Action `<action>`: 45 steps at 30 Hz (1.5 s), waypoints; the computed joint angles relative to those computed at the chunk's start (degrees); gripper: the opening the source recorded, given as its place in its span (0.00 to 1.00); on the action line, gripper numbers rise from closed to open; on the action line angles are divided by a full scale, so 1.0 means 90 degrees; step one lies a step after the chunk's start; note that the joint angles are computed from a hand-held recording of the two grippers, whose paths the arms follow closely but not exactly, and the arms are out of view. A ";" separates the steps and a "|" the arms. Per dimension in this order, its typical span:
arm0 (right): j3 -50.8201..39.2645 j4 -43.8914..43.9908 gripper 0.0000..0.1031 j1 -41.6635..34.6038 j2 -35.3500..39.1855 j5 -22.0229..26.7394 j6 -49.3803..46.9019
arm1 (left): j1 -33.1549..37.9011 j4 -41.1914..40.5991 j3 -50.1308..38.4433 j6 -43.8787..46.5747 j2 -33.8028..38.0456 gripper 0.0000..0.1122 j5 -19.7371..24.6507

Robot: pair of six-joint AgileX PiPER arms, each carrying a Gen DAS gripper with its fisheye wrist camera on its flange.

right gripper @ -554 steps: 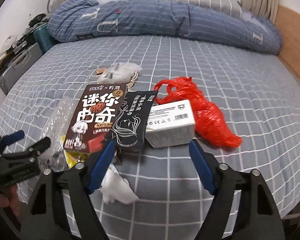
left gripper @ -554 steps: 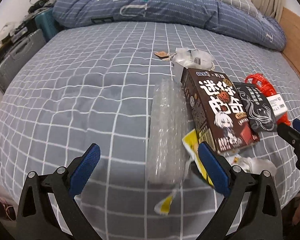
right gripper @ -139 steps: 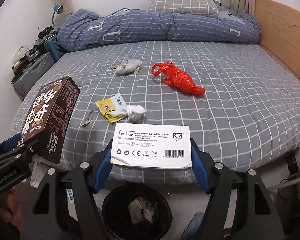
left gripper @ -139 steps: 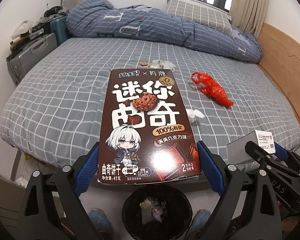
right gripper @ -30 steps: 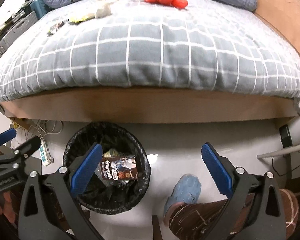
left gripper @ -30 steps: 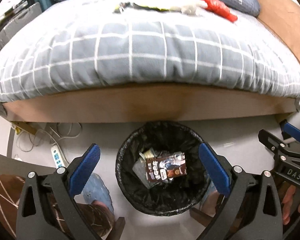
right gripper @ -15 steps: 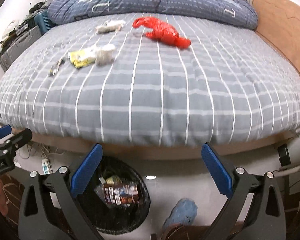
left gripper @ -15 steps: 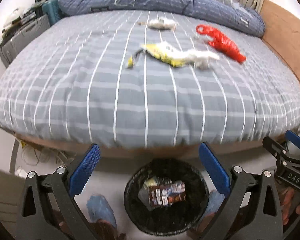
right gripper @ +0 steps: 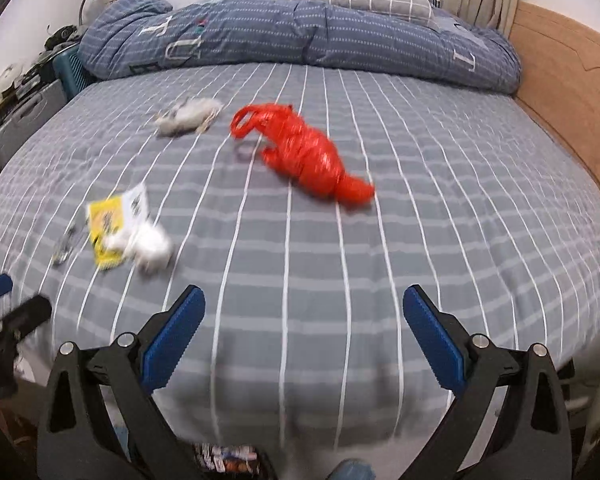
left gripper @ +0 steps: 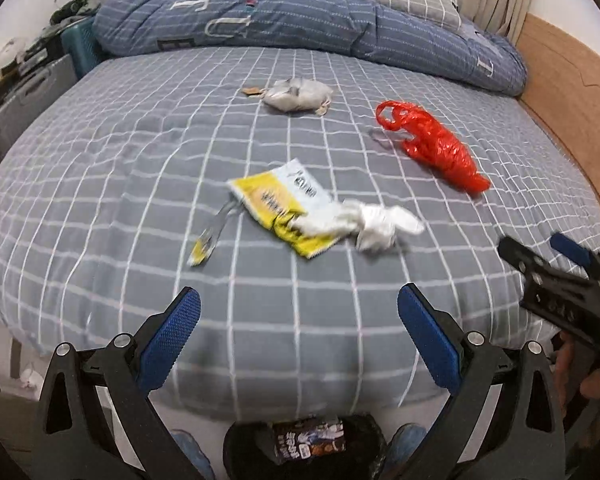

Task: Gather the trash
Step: 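Move both open grippers back over the bed toward the tissue and red bag, then grasp the white tissue with the left gripper while the right grasps the red bag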

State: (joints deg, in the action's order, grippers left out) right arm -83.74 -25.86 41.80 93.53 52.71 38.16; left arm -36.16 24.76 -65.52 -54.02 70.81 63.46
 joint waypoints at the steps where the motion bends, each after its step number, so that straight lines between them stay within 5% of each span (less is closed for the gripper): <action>1: -0.0256 0.0076 0.93 -0.0140 0.0204 -0.0027 -0.0184 | 0.0089 -0.0020 -0.0126 0.0092 0.0169 0.87 -0.0069; 20: -0.3320 0.0932 0.93 -0.1153 0.2648 0.0065 -0.1987 | 0.0785 -0.0562 -0.0935 0.0894 0.2024 0.85 -0.1323; 27: -0.3863 0.1355 0.88 -0.1323 0.3094 0.0147 -0.2297 | 0.0804 -0.0765 -0.1280 0.1210 0.2479 0.68 -0.1418; 34: -0.4522 0.1622 0.70 -0.1372 0.3566 0.0528 -0.2580 | 0.1001 -0.1291 -0.1549 0.1751 0.2828 0.39 -0.1555; 45: -0.4234 0.1682 0.36 -0.1343 0.3483 0.0335 -0.2646 | 0.1217 -0.1717 -0.1723 0.2153 0.3023 0.16 -0.1702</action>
State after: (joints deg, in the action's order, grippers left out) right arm -121.85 -10.72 29.71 124.87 55.72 14.34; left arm -25.21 9.31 -81.03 -34.64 98.02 48.14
